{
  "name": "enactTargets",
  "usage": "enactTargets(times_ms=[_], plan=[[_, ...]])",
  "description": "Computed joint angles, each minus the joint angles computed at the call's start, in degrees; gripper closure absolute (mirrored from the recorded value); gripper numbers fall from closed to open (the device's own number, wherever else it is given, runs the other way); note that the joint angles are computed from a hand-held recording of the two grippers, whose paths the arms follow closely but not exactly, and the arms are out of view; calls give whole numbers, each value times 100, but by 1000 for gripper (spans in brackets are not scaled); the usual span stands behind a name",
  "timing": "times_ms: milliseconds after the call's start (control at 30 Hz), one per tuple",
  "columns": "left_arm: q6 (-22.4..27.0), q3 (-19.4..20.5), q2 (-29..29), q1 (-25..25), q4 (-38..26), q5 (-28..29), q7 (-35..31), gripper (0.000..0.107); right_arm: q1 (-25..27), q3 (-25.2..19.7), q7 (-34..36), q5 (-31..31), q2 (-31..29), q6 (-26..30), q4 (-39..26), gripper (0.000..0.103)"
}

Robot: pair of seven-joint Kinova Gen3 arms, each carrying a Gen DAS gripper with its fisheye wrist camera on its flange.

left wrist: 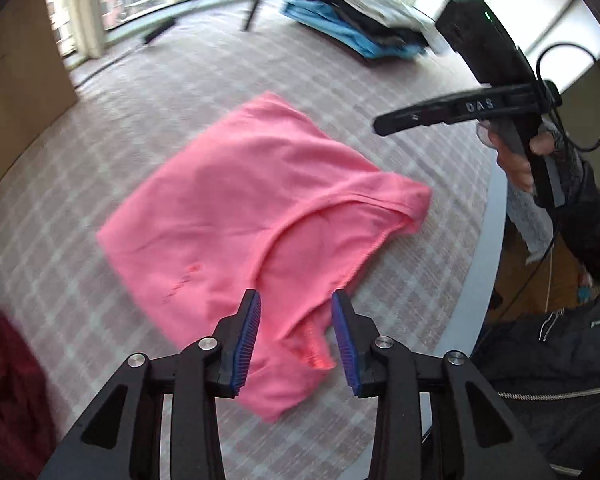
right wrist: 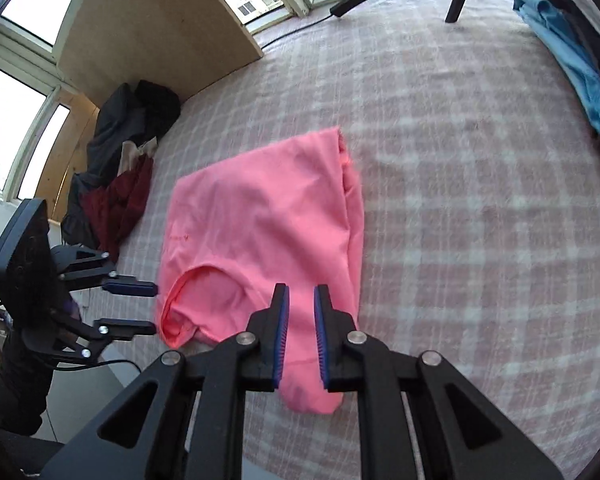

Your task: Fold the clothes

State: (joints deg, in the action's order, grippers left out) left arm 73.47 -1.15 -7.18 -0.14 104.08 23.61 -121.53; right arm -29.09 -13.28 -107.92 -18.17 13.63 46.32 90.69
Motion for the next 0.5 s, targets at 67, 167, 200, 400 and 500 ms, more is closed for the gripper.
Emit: enactTargets(times_ms=[67, 167, 200, 400, 500], plan=[[-55, -299, 116, -312, 12, 24, 176, 69, 13, 85, -6, 120, 113, -57, -261, 72], [-392, -464, 485, -658, 205, 296, 361, 69, -38, 170, -19, 413, 604, 234, -918, 64], [-559, -433, 594, -713, 307, 410, 396, 69, -98, 216, -77, 538, 799, 388, -1168, 64], [-859, -115, 1187, -838, 336, 860, 232, 70, -186, 202, 36, 647, 1613, 998, -2147, 64], [-906, -6, 1240, -724, 188, 660, 427, 71, -261, 218, 93, 696, 1778, 1209, -2372, 64]])
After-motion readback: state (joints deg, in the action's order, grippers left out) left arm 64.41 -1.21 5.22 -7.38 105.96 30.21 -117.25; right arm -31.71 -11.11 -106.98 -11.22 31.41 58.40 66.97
